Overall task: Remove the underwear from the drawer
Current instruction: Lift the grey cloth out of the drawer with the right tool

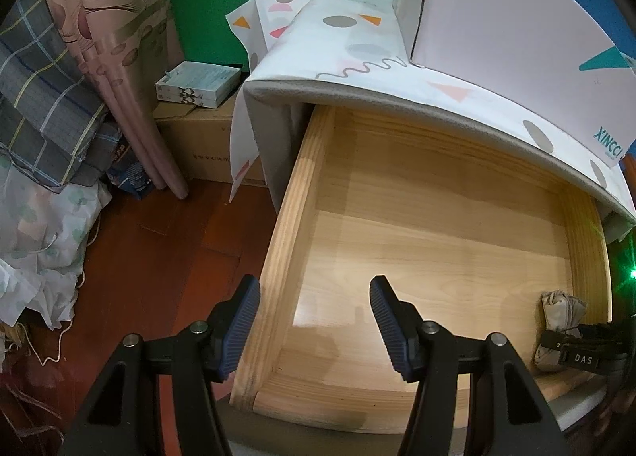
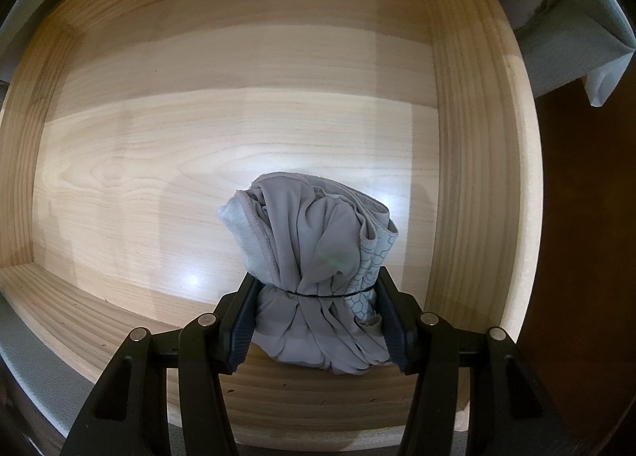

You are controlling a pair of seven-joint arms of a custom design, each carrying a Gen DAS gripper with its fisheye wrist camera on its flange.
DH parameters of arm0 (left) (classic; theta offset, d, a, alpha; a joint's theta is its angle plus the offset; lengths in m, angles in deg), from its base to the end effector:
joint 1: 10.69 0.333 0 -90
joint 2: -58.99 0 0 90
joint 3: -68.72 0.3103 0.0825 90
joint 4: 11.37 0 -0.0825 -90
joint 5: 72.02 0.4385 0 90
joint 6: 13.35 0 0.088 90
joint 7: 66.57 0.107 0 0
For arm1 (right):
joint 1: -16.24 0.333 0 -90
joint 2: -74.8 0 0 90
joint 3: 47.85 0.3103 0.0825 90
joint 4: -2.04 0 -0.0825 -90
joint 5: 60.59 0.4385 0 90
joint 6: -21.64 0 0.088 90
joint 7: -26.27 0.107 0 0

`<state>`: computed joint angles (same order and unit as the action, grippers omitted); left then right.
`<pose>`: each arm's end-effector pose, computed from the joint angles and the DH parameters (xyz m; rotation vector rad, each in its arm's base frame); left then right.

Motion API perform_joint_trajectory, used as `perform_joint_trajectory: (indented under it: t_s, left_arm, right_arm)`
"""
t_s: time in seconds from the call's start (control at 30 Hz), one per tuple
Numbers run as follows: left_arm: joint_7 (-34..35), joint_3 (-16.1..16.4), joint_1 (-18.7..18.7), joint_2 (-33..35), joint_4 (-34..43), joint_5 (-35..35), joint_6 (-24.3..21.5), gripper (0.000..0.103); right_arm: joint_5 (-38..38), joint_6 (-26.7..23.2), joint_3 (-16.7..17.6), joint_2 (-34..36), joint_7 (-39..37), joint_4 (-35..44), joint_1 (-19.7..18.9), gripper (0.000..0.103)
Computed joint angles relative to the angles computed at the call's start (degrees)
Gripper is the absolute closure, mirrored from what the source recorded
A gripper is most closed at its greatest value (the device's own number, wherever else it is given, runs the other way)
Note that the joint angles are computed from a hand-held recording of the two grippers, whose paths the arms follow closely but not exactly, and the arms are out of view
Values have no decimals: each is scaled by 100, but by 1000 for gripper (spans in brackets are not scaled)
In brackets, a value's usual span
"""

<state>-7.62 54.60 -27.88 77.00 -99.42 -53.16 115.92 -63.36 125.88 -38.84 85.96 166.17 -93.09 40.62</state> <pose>0.6482 -0.3588 0.5038 -1.8349 2.0952 -0.4942 0.5640 0.3597 0.4691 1.8717 -2.4804 0.0223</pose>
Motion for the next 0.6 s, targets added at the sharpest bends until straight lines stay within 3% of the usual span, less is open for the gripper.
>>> perform_joint_trajectory:
  t_s: [0.6]
  left_arm:
    - [-104,23,-32,-81,-118,194,76,44]
  right_arm:
    - [-131,354,-18,-359,137,-378,13,52]
